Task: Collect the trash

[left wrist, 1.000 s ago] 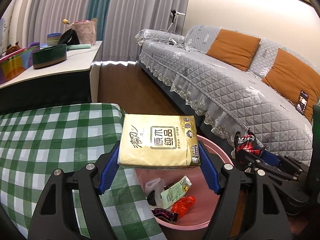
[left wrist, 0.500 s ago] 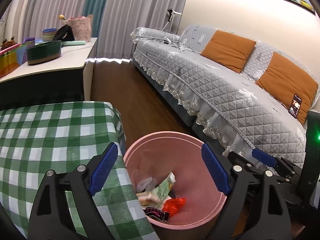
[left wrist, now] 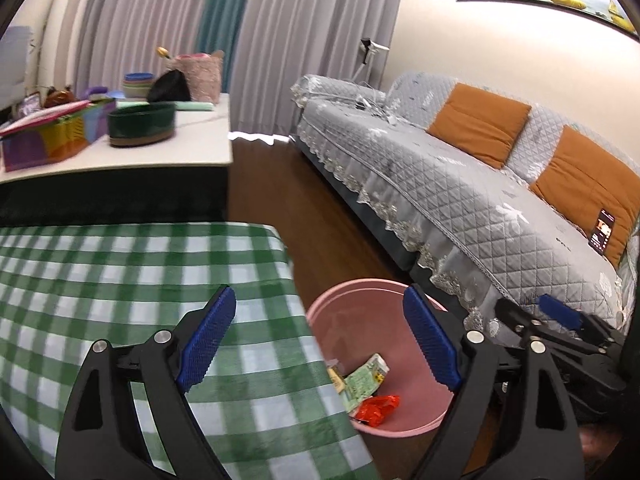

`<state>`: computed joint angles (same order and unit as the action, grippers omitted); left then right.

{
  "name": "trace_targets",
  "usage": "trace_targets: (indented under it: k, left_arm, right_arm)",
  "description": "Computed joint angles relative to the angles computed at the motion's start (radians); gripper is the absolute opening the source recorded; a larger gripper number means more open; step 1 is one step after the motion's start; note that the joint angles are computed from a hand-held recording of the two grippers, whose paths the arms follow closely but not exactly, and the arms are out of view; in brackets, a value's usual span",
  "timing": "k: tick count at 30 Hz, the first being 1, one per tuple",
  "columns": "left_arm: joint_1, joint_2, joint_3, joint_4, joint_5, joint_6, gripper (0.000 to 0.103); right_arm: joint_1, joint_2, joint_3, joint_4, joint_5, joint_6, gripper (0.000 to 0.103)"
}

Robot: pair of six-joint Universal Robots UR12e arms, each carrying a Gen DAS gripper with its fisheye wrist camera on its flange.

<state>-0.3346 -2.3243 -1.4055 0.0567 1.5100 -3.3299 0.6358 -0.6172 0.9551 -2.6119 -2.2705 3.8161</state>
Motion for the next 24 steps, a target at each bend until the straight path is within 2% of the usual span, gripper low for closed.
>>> trace_targets:
  k: [6, 9, 13, 20, 24]
  left_arm:
    - [0.015, 0.063, -0.086, 0.045, 0.064, -0.008, 0.088]
    - [0.021, 0.097, -0.138, 0.08, 0.1, 0.006, 0.089]
    - [0.03, 0.146, -0.21, 0.093, 0.135, 0.008, 0.089]
    - [0.043, 0.221, -0.324, 0.128, 0.16, 0.012, 0.09]
    - [0.053, 0.253, -0.378, 0.152, 0.181, 0.009, 0.09]
  right_arm:
    - [0.037, -0.012, 0.002, -0.05, -0.026, -0.032, 0.094]
    - [0.056, -0.012, -0.005, -0.054, -0.031, -0.028, 0.098]
    - [0.082, -0.001, -0.031, -0.058, -0.029, -0.047, 0.098]
    - [0.128, 0.018, -0.058, -0.044, -0.093, -0.029, 0.098]
    - [0.146, 0.02, -0.058, -0.042, -0.099, -0.022, 0.098]
